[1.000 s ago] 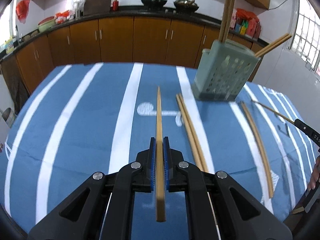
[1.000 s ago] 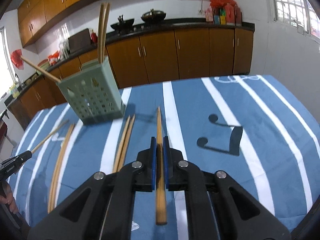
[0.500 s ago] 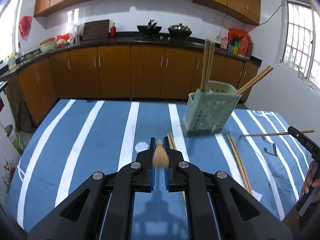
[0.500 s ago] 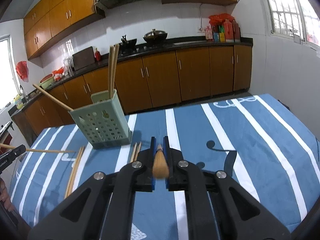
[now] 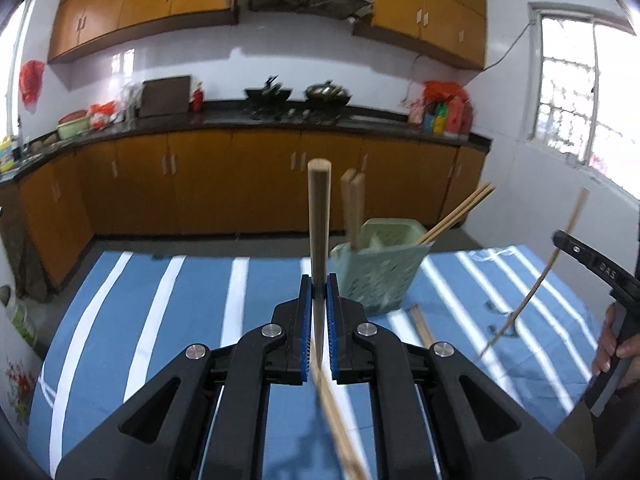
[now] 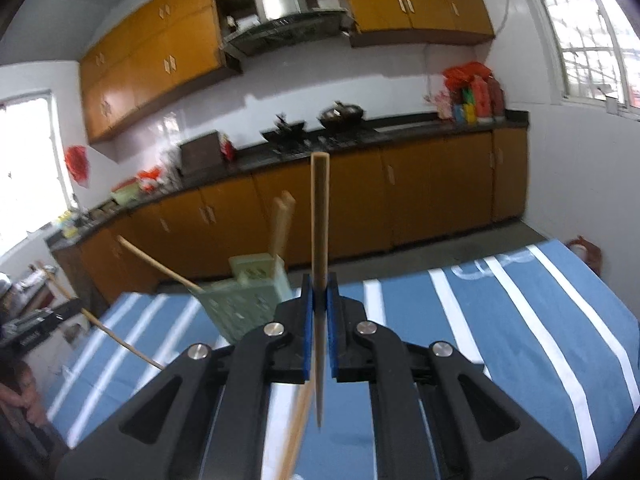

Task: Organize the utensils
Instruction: 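Lift the held chopsticks with both tools and tilt them upright over the holder, then lower both chopsticks into the green holder and open both tools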

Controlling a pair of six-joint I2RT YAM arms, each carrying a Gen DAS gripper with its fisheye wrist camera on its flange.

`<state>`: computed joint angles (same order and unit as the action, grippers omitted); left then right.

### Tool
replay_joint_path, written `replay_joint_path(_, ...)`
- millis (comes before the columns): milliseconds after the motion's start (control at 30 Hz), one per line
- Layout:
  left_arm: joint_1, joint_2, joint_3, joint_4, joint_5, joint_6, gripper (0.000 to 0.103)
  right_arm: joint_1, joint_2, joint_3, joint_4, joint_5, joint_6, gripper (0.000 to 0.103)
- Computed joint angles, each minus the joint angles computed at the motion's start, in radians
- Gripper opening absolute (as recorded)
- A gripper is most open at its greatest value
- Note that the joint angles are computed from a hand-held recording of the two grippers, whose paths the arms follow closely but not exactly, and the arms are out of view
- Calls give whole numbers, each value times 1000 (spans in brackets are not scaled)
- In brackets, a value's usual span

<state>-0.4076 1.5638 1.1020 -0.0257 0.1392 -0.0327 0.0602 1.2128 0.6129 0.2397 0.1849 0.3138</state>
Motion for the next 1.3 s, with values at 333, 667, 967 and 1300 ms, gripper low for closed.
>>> replay_joint_path(333,-103,34,160,77,-52,-19,7,59,8,127,172,30,-19,7)
replay_joint_path(667,-113,266,386,111,-104,-80,7,85,360,320,458,161,-97,7)
replay_joint_path(967,-100,354,403,149,-62,-96,7,71,585,455,428,158,-84,8)
replay_joint_path(1300,-96,359,429,83,-54,-99,8,73,542,408,392,143,-52,22)
